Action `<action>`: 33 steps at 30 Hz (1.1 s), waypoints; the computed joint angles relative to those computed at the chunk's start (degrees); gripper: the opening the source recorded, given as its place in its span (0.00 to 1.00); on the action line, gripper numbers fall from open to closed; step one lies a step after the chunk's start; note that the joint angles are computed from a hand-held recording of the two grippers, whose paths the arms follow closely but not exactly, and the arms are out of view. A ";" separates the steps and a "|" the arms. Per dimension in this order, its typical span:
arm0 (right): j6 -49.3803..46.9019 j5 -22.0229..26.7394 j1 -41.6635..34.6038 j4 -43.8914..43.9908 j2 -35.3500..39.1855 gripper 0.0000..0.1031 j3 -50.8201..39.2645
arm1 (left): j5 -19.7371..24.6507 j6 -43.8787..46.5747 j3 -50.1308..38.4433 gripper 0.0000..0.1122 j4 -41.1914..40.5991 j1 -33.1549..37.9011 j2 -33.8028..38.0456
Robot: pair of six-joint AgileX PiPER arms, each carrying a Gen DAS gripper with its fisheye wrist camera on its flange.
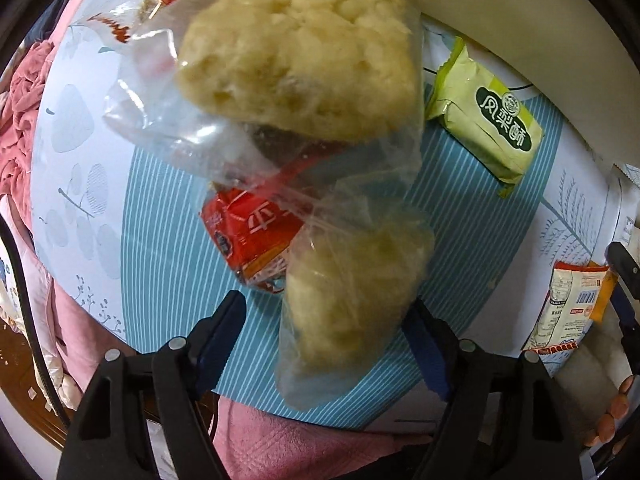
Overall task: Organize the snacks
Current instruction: 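Grasp the cookie bag with left tool while right tool grasps white-and-orange packet, then carry the cookie bag and white-and-orange packet into the tray and release both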
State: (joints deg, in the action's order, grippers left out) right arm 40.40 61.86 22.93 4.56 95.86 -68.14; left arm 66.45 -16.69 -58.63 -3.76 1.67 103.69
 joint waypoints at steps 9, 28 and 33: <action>-0.31 3.44 3.06 -1.17 5.28 0.44 -6.34 | -1.48 1.84 -1.89 0.57 -2.52 0.71 3.21; -3.41 3.38 3.07 4.64 -1.81 0.33 -4.75 | -2.76 1.99 3.07 0.32 -3.62 3.80 -5.21; -4.56 1.19 2.59 8.12 -6.71 0.33 -2.04 | -1.31 1.44 5.44 0.32 -2.18 4.79 -11.60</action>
